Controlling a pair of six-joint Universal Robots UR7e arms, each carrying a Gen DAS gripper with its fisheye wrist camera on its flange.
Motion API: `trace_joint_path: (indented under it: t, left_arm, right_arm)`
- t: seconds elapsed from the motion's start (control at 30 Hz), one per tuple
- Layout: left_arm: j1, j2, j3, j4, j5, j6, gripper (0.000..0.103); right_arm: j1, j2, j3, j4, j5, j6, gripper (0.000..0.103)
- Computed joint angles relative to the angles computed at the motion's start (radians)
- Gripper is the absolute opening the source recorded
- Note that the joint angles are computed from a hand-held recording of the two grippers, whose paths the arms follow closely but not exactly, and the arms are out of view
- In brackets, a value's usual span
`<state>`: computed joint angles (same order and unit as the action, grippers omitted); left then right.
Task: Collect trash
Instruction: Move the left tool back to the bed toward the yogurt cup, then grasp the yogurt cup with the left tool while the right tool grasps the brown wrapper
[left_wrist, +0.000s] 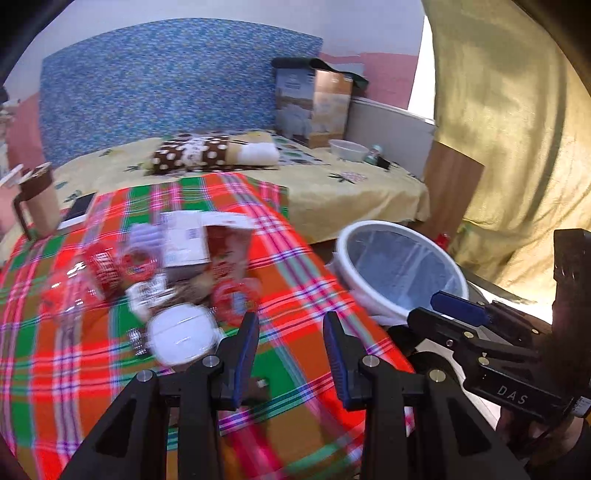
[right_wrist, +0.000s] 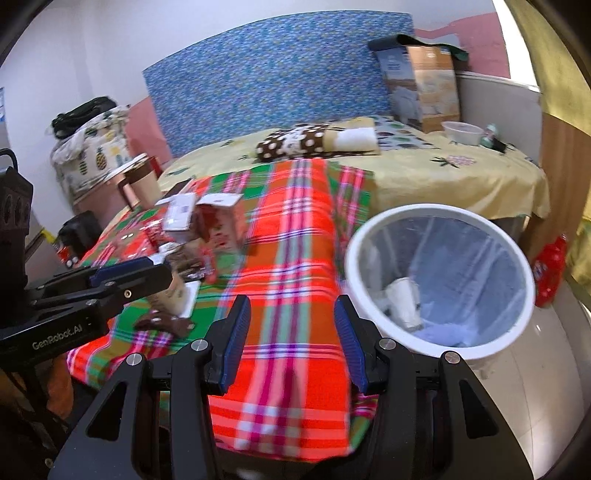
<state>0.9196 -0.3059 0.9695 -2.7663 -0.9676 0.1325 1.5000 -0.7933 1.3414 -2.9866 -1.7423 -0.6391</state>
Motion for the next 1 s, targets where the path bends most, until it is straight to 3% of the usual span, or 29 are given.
trace_joint_path:
  t: [0.1,0.27,0.5,0.8,1.0]
  left_arm:
    - [0.003,-0.032,0.053,-0.03,0.044,-0.022,0.036]
    - [0.014,-0.066,0.114,-0.079,0.094,-0.055,0.05]
    - [0.035,-0.049,0.083,-0.041,0.098,-0.09,0.055]
    - [0.058,0.013,-0.029,0.048,0.105,-0.14,0.053]
    - [0.056,-0.032,0.04,-0.052,0.093,-0.093,0.049]
  right_arm:
    - [0.006,0.003,0.003,0.014,0.014,-0.021,0.049]
    - [0.01,0.008,0.001,0.038,0.021,-0.027,0.049]
    - [0.012,0.014,-0.003,0.046,0.009,-0.026,0.049]
    - [0.012,0.024,-0.022,0.077,0.006,-0.026,0.049]
    - [0.016,0.034,-0.037,0.12,0.025,-0.047,0.049]
